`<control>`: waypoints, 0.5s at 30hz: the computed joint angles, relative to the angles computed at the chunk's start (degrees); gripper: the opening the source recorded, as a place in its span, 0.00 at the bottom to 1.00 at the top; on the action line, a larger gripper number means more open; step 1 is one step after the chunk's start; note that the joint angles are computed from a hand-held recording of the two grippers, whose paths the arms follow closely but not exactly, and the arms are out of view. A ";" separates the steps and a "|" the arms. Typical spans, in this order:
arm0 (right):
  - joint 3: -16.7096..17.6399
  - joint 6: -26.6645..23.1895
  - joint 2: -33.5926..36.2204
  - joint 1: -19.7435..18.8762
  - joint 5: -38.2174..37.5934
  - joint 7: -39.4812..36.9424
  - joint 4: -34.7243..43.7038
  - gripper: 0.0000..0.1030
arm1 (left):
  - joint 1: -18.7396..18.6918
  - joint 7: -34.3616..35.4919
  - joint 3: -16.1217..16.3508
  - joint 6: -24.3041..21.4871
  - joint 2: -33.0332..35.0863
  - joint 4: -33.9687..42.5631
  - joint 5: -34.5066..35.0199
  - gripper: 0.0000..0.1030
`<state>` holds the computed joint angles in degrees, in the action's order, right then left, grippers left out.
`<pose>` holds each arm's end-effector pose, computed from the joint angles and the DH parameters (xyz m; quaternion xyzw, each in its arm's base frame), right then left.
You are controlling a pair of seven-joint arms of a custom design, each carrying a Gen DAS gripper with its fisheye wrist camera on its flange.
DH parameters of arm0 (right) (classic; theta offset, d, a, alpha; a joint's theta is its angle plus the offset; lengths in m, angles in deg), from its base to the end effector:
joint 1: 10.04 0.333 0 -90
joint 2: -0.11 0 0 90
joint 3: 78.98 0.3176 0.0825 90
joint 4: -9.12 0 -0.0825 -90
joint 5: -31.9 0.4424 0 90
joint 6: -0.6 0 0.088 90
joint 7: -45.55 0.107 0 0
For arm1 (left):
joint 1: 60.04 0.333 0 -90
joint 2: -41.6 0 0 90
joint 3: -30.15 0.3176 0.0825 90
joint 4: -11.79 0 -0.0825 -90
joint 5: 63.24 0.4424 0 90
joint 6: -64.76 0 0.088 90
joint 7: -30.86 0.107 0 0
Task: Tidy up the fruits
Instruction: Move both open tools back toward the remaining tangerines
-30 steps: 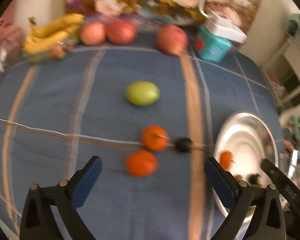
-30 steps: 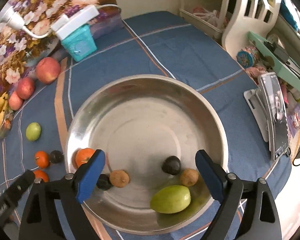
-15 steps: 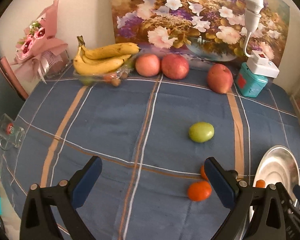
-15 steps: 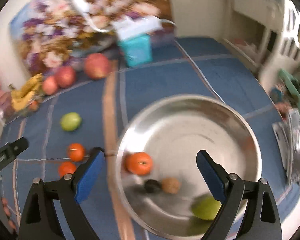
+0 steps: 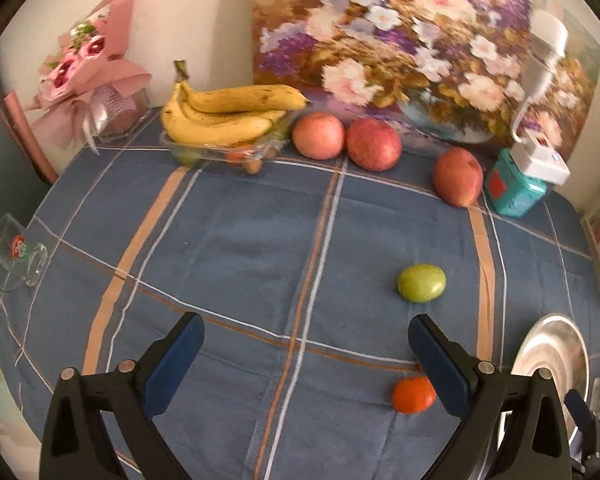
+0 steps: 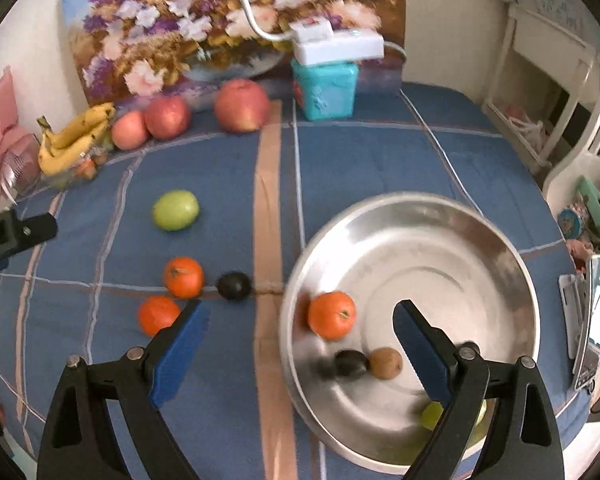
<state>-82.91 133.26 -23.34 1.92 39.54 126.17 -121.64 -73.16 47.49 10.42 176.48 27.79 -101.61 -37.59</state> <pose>0.5167 0.0726 0.5450 -0.7642 0.6029 -0.1058 0.2034 0.4841 -0.2959 0.5829 -0.8475 0.4574 -0.1274 0.2371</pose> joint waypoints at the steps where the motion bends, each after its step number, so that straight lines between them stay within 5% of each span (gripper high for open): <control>1: 0.30 0.92 0.08 -0.01 -0.15 0.39 0.01 0.91 | 0.08 -0.17 0.02 -0.17 -0.14 -0.10 0.22 1.00; 7: 1.21 3.91 1.81 1.28 -0.01 2.18 1.75 0.91 | 0.73 -1.52 0.60 -0.59 -0.46 -0.97 -1.48 1.00; 15: 2.12 1.63 6.06 2.71 2.10 3.25 5.51 0.91 | 1.85 0.25 2.22 5.73 -0.98 -4.05 -5.82 1.00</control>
